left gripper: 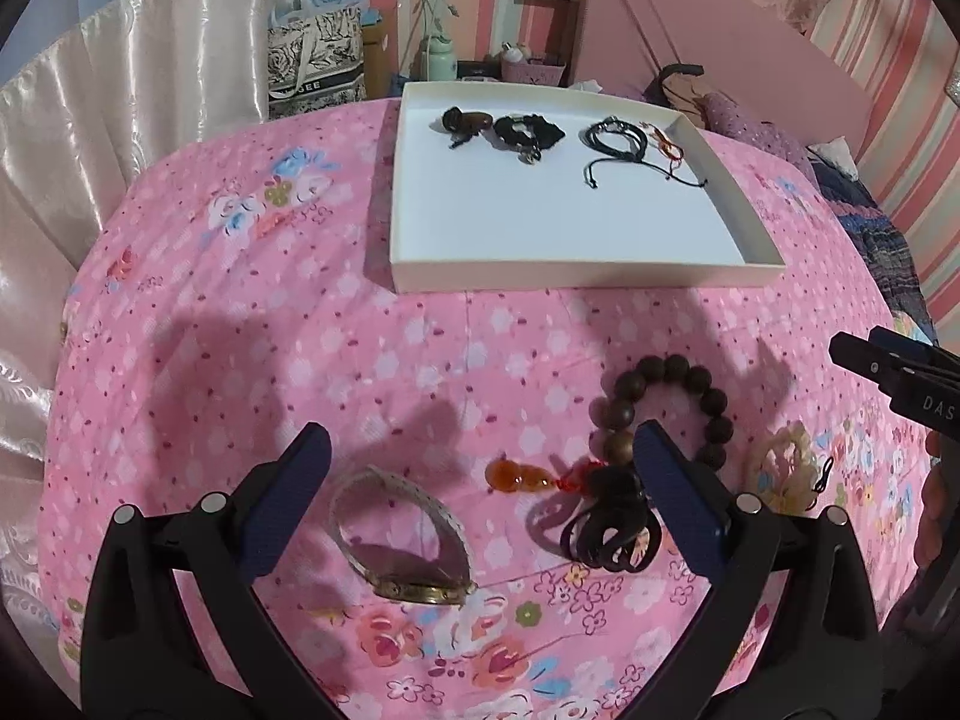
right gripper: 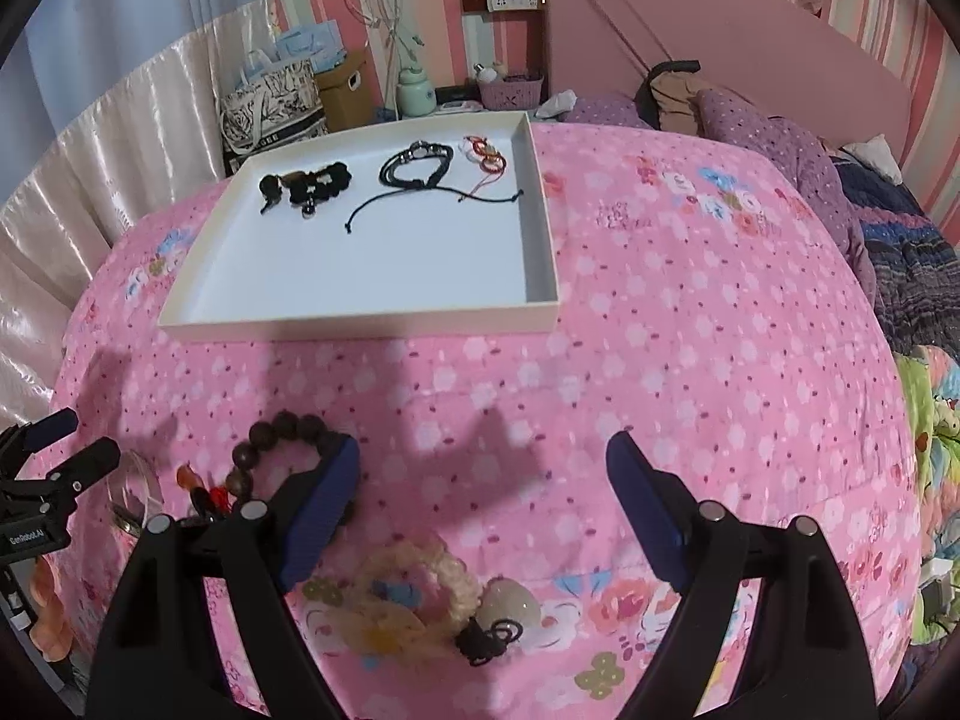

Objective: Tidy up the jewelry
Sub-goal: 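Move the left tool to the orange gourd pendant while the right tool reaches the wooden bead bracelet, then close the left tool on the orange gourd pendant while the right tool grasps the wooden bead bracelet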

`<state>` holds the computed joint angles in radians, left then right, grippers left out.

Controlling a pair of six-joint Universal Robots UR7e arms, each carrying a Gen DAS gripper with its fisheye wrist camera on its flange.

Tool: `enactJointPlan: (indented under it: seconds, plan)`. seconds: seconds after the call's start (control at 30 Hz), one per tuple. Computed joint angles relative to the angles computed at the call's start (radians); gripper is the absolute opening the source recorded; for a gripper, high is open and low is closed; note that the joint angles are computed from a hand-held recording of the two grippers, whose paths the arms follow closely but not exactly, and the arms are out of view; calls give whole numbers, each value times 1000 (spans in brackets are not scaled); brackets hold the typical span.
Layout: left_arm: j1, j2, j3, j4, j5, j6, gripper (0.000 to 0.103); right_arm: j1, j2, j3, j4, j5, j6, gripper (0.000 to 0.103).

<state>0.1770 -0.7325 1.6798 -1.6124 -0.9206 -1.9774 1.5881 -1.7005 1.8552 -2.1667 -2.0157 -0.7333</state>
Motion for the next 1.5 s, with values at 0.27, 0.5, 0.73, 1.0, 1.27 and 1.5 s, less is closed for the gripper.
enactJointPlan:
  seconds: [0.27,0.5,0.73,1.0,1.27,1.5]
  plan:
    - [2,22,-3,-42,-12,34,99,-11,-13,30,-10,-8,-6,84]
    - [26,21,29,-122,-37,70,87,-12,-9,57,-12,-19,-3,84]
    - [46,12,70,-210,-67,98,75,-6,-2,79,-17,-33,-6,84]
    - [46,-1,84,-225,-79,93,75,-2,1,84,-9,-35,1,84]
    - [27,-18,78,-151,-80,61,75,2,2,98,-18,-40,-2,83]
    - [47,-2,81,-207,-103,103,66,1,0,101,-18,-39,-3,83]
